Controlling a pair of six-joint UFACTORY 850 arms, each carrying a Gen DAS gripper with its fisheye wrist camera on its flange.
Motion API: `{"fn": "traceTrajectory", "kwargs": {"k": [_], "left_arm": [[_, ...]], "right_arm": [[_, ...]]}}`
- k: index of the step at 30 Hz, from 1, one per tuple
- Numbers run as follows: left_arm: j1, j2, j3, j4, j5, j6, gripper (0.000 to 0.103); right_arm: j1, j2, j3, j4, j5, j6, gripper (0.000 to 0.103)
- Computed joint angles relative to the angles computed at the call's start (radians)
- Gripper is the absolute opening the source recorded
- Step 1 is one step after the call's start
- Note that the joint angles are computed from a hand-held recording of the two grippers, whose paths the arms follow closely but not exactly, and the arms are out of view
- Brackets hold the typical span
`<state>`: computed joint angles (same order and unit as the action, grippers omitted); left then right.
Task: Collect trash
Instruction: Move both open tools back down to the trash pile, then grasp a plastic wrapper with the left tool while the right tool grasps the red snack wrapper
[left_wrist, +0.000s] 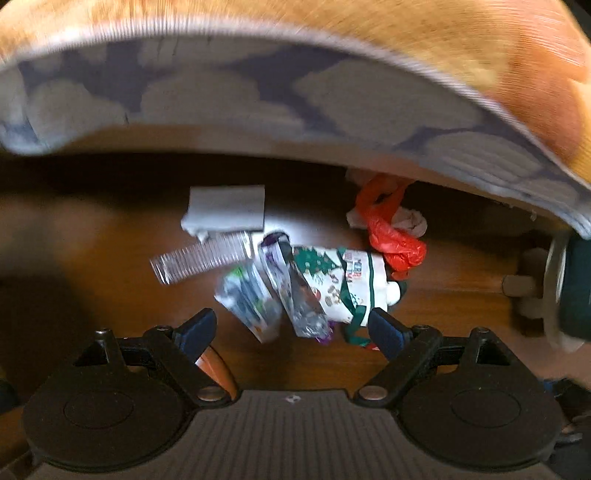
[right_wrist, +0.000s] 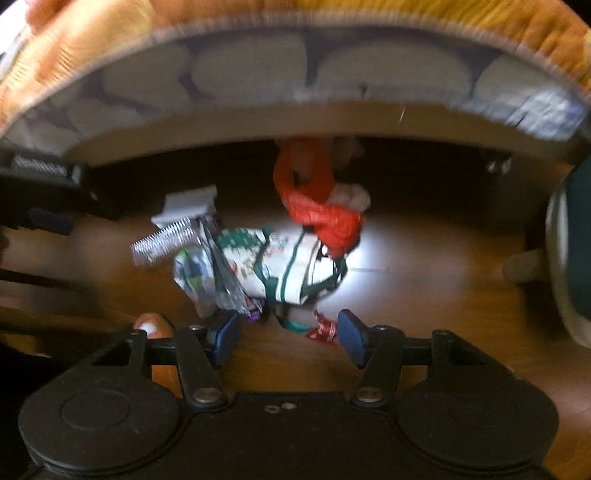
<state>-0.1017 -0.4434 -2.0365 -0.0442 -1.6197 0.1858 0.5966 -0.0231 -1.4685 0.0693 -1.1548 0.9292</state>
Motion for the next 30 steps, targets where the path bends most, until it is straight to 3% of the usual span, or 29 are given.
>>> {"fn": "traceTrajectory", "kwargs": {"k": [9,12,22,30], "left_arm": [[-0.028,-0.048,0.178,0.222,0.072,-0.098,0.090],[-0.014,-0.061,0.223,0.221,0.062,-0.170,0.090],[0.017,-0.110,0.310,0.191,0.132,-0.352,0.090],[0.025,-0.118,0.400,0.191,0.163,-0.417,0.090]], "right_arm": [[-0.056,-0.027,0.195,0.156,0.093,-0.052,0.058],[-0.063,-0.041,0.233,0.192,0.124,-0.071,0.058],[-0.074,-0.046,0.343,0.305,0.235,-0.107,0.058],[-0.076,-0.052,0.389,0.317,0.266,-0.119,0.058]]}}
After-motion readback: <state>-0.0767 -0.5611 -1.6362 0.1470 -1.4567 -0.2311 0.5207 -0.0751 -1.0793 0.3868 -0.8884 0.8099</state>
